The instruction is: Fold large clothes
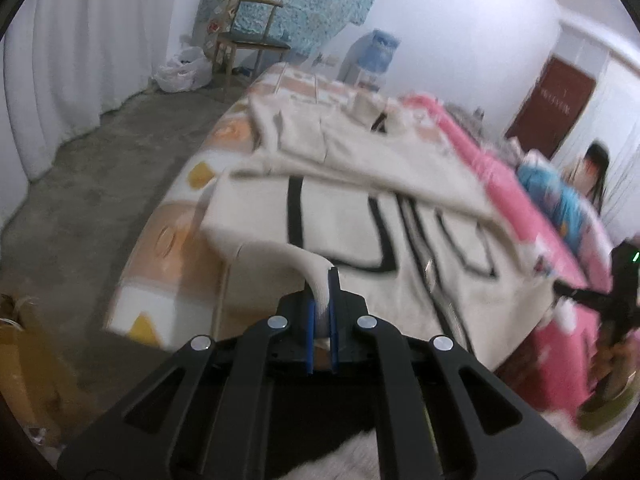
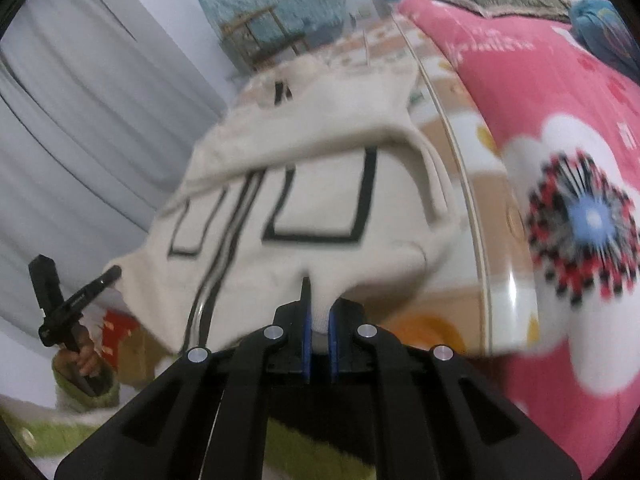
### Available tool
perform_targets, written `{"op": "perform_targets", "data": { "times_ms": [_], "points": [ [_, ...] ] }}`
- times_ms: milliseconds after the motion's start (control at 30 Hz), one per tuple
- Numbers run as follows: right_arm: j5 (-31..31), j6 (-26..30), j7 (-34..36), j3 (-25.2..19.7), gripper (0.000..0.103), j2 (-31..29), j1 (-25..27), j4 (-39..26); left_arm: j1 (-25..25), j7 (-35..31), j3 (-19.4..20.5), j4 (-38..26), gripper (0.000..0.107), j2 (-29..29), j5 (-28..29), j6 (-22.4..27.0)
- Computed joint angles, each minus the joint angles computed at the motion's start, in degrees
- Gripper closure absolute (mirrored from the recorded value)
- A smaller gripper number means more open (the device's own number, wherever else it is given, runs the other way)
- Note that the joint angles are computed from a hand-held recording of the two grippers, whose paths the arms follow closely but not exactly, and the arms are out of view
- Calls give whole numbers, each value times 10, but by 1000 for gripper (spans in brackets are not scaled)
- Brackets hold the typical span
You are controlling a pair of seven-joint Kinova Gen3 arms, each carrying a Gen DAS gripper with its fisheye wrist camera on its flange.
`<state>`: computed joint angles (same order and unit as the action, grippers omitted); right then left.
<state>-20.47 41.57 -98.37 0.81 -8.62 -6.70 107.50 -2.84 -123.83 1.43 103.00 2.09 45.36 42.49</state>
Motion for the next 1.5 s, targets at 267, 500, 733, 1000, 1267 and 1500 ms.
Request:
{"op": "perform_targets", "data": {
  "times_ms": [267, 500, 733, 1000, 1267, 1500],
  "points": [
    [-77, -24, 82, 28, 96, 78, 31, -76, -8, 94, 23, -132, 102, 109, -27, 0],
    [-93, -50, 74, -39, 90, 190, 127, -146, -1, 206, 43, -242, 95, 217, -107, -6],
    [52, -69, -60, -65, 59, 187, 134, -136, -37, 208, 85, -200, 69, 202, -116, -71],
    [208, -9, -121, -14, 45, 147, 42, -101, 31, 280, 19, -198, 54, 187, -257, -10],
    [377, -5, -209, 50, 51, 175, -93, -97, 96, 403, 4, -176, 76, 184, -398, -57],
    [377, 5, -191, -16, 93, 157, -48, -110, 74, 384, 34, -133, 99, 137, -397, -104]
  ]
}}
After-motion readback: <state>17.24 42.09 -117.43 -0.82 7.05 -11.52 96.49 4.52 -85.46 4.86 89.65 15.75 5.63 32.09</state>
